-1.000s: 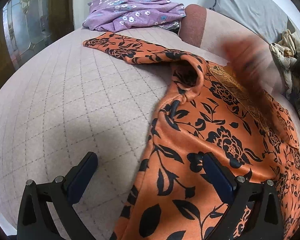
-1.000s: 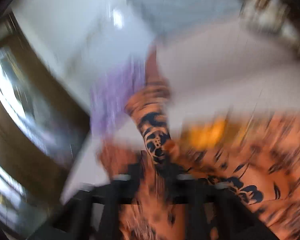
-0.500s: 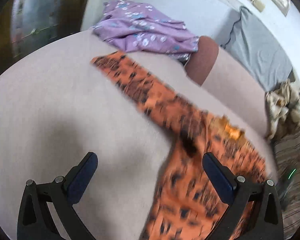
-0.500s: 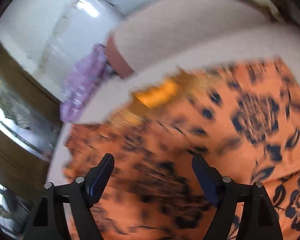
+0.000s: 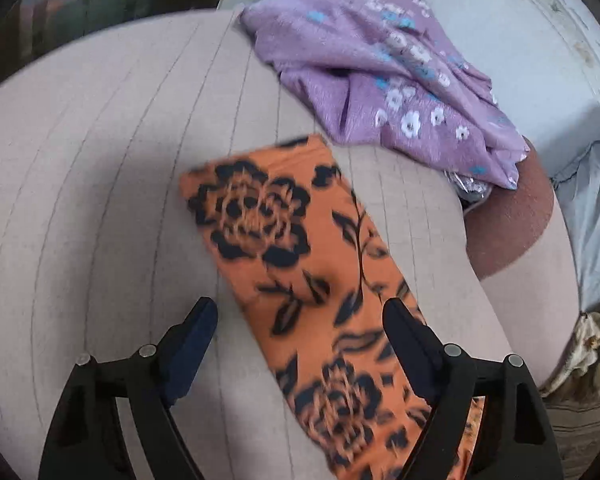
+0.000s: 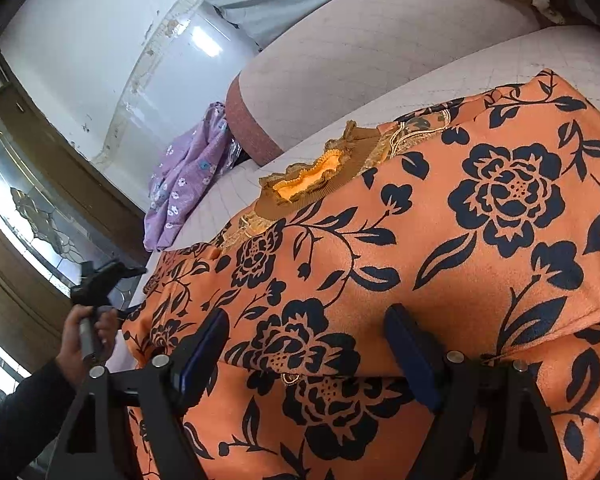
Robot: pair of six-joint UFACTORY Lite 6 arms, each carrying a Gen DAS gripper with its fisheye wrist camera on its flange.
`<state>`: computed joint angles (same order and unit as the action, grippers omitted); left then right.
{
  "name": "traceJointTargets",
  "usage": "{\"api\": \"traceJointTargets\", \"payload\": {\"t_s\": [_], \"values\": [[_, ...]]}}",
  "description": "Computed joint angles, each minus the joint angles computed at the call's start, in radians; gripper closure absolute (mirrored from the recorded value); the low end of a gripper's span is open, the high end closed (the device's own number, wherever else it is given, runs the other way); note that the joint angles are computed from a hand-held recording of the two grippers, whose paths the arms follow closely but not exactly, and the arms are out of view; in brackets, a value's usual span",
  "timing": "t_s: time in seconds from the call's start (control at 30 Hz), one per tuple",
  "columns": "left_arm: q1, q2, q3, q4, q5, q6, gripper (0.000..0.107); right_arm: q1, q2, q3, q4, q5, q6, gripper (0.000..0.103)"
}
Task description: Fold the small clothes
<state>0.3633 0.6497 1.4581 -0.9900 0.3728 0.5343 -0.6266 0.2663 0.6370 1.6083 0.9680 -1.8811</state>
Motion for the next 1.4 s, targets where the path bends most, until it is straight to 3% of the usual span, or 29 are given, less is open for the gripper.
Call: {"api": "traceJointTargets", "payload": {"t_s": [0.03, 0.07, 0.1, 0.23, 0.37, 0.43, 0.5, 0.63, 0.73, 0.83, 0.9, 0.93, 0.97, 1.0, 1.03, 1.13, 1.2, 1.3, 1.4], "values": [[-0.014, 0.012, 0.023, 0.074, -0.02, -0.065, 0.037, -0.001, 0.005, -0.002, 0.005, 0.004, -0.008, 0.02], [-0.029, 0.028, 0.048, 0.178, -0.039, -0.165, 0.074, 0.0, 0.009, -0.002, 0.011, 0.006, -0.015, 0.02], [-0.036, 0.059, 0.077, 0.283, -0.053, -0.26, 0.098, -0.002, 0.011, -0.004, 0.012, 0.008, -0.02, 0.02], [-0.021, 0.079, 0.159, 0.474, -0.003, -0.475, 0.103, 0.003, 0.01, -0.005, 0.018, 0.006, -0.02, 0.02], [-0.05, -0.168, 0.016, 0.875, -0.1, -0.801, 0.103, 0.009, 0.008, -0.006, 0.023, 0.005, -0.018, 0.02], [-0.087, -0.34, -0.042, 1.066, -0.097, -0.941, 0.103, 0.006, 0.01, -0.007, 0.025, 0.011, -0.02, 0.02], [-0.128, -0.462, -0.057, 1.136, -0.075, -0.983, 0.103, 0.005, 0.007, -0.01, 0.027, 0.013, -0.021, 0.02], [-0.331, -0.625, 0.02, 1.289, 0.026, -1.074, 0.103, 0.002, 0.01, -0.006, 0.02, 0.019, -0.012, 0.02], [-0.634, -0.621, 0.181, 1.532, 0.149, -1.276, 0.103, -0.002, 0.007, 0.0, 0.008, 0.024, 0.007, 0.02], [-0.948, -0.459, 0.439, 1.575, 0.258, -1.306, 0.102, -0.018, -0.007, 0.021, -0.044, 0.034, 0.092, 0.02], [-1.106, -0.299, 0.594, 1.594, 0.318, -1.328, 0.093, -0.044, -0.056, 0.022, -0.113, 0.028, 0.19, 0.02], [-1.137, -0.217, 0.674, 1.559, 0.343, -1.282, 0.081, -0.088, -0.088, 0.007, -0.147, 0.061, 0.224, 0.02], [-1.184, -0.119, 0.711, 1.525, 0.333, -1.222, 0.045, -0.151, -0.123, -0.011, -0.184, 0.104, 0.243, 0.02], [-1.214, -0.064, 0.717, 1.517, 0.343, -1.203, 0.03, -0.207, -0.156, -0.024, -0.219, 0.13, 0.251, 0.02], [-1.241, -0.025, 0.68, 1.478, 0.358, -1.174, 0.023, -0.281, -0.185, -0.033, -0.262, 0.158, 0.256, 0.02], [-1.269, -0.055, 0.393, 1.556, 0.319, -1.268, 0.023, -0.509, -0.17, 0.014, -0.419, 0.224, 0.285, 0.02], [-1.259, -0.128, 0.184, 1.645, 0.348, -1.408, 0.023, -0.603, -0.12, 0.08, -0.485, 0.249, 0.296, 0.019], [-1.207, -0.334, -0.13, 1.745, 0.281, -1.598, 0.023, -0.64, -0.062, 0.173, -0.506, 0.263, 0.33, 0.019], [-1.13, -0.526, -0.402, 1.88, 0.246, -1.804, 0.023, -0.566, -0.004, 0.266, -0.478, 0.256, 0.434, 0.019]]}}
